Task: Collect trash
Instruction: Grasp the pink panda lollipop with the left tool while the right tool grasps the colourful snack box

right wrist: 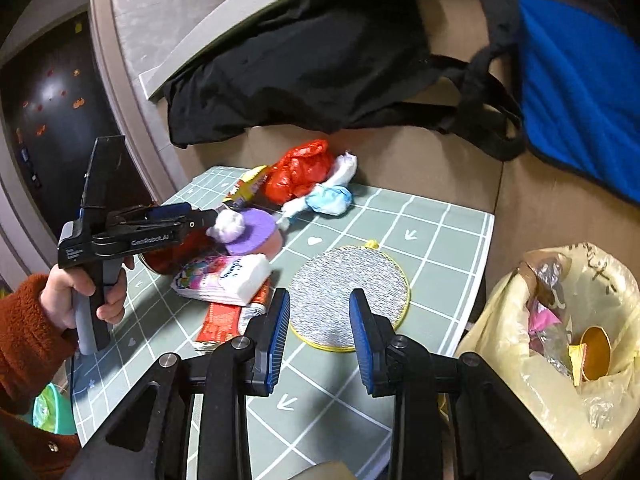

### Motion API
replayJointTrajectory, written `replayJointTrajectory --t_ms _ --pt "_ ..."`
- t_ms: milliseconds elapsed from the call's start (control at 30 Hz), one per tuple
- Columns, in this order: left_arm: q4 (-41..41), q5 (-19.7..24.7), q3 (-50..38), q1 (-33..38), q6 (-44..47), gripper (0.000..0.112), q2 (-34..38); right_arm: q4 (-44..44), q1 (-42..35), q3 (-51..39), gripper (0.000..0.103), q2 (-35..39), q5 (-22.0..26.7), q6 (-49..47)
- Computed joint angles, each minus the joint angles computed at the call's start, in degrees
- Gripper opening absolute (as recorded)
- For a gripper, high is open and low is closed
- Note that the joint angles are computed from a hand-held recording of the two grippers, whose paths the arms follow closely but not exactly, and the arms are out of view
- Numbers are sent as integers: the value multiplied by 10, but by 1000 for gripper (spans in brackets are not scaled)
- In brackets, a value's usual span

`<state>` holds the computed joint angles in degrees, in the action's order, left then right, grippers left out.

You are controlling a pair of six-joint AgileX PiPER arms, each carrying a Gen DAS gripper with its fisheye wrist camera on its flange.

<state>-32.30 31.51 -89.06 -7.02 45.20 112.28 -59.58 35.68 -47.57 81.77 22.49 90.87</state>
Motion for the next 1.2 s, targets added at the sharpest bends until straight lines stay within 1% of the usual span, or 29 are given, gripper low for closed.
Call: replayJointTrajectory --t_ms 33,100,133,167,200,267,367,400,467,533,600,667,733,800,833,933,1000,1067,1100,1200 --pt "5 -1 -5 -1 -10 60 3 2 -5 1 29 2 -8 -3" --pt "11 -6 -8 0 -21 48 4 6 -9 1 29 5 -15 -11" --pt "4 3 -14 3 -15 36 6 7 -8 -2 29 8 -15 -15" --pt "-14 26 -23 11 -1 28 8 8 -7 -7 29 13 -14 -19" --pt "-27 35 -22 16 11 22 6 8 -4 -12 29 18 -12 -23" --pt "-44 37 -9 23 27 8 -7 9 1 -21 29 26 -12 -30" --pt "-100 59 19 50 60 7 -33 30 7 -41 29 41 -20 -63" --pt "-117 67 28 60 69 7 -42 48 9 -51 29 48 -25 -87" --pt "-154 85 53 86 91 7 -67 93 13 -73 29 63 -30 -148" --pt "-181 104 69 109 110 6 -86 161 19 -109 29 86 -29 -236" --pt "-210 132 83 141 132 5 -104 201 25 -141 29 108 -20 -294" --pt "-227 157 90 169 149 4 -114 236 29 -175 29 129 -7 -350" --pt "-236 169 96 189 157 4 -121 290 26 -214 29 154 2 -425" --pt "-243 186 101 211 163 4 -125 370 12 -257 29 185 6 -519" --pt "-247 192 104 222 168 4 -128 396 5 -272 29 196 7 -546" --pt "-254 197 117 248 188 4 -133 442 -21 -316 29 231 11 -576" --pt "-257 198 126 262 199 4 -132 487 -38 -334 29 247 10 -605" --pt "-251 219 115 274 192 4 -116 516 -49 -342 29 259 10 -618" --pt "-249 233 109 280 185 4 -105 525 -52 -343 29 264 11 -622" --pt "-252 233 108 286 170 6 -90 531 -46 -337 29 270 23 -623"
